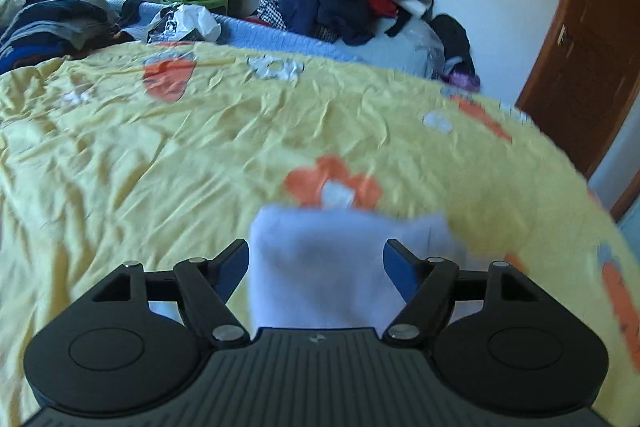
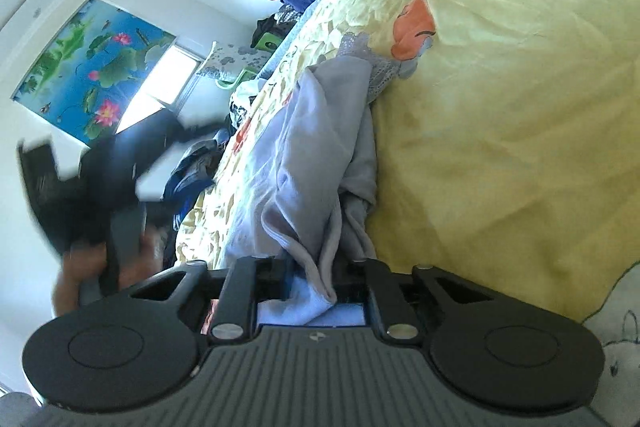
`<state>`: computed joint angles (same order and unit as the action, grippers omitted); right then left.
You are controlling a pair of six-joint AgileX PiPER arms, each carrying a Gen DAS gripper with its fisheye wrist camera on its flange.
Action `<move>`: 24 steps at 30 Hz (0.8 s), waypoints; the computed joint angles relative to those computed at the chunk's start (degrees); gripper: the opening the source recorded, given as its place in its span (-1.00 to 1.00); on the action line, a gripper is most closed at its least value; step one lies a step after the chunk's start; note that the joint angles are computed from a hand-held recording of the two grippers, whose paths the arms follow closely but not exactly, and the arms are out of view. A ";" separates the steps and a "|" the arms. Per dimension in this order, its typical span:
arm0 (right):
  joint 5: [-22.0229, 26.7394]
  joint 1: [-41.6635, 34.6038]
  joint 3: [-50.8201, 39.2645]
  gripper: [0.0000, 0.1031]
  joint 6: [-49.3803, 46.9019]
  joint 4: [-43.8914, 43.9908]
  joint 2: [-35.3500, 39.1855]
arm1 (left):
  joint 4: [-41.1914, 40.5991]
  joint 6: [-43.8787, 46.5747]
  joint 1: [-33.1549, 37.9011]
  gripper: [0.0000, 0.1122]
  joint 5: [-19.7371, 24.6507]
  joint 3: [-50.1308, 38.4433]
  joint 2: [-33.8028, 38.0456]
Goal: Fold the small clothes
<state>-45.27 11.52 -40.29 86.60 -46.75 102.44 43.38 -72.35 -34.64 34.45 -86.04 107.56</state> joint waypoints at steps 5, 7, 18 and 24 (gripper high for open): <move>-0.54 -0.33 -0.53 -0.86 0.23 -0.47 0.81 | 4.91 -5.89 -2.10 0.32 -1.82 10.59 -5.84; -3.12 -2.22 0.06 -0.57 1.19 -3.64 0.71 | 8.60 -9.29 -3.53 0.32 -2.21 14.80 -8.35; 22.12 4.48 -2.34 -0.24 -2.56 -10.27 -9.94 | 21.55 -22.21 -10.53 0.32 -0.90 26.73 -11.06; 23.45 5.45 -1.34 0.08 -3.68 -10.95 -12.55 | 20.72 -22.92 -9.95 0.35 -4.17 31.22 -14.07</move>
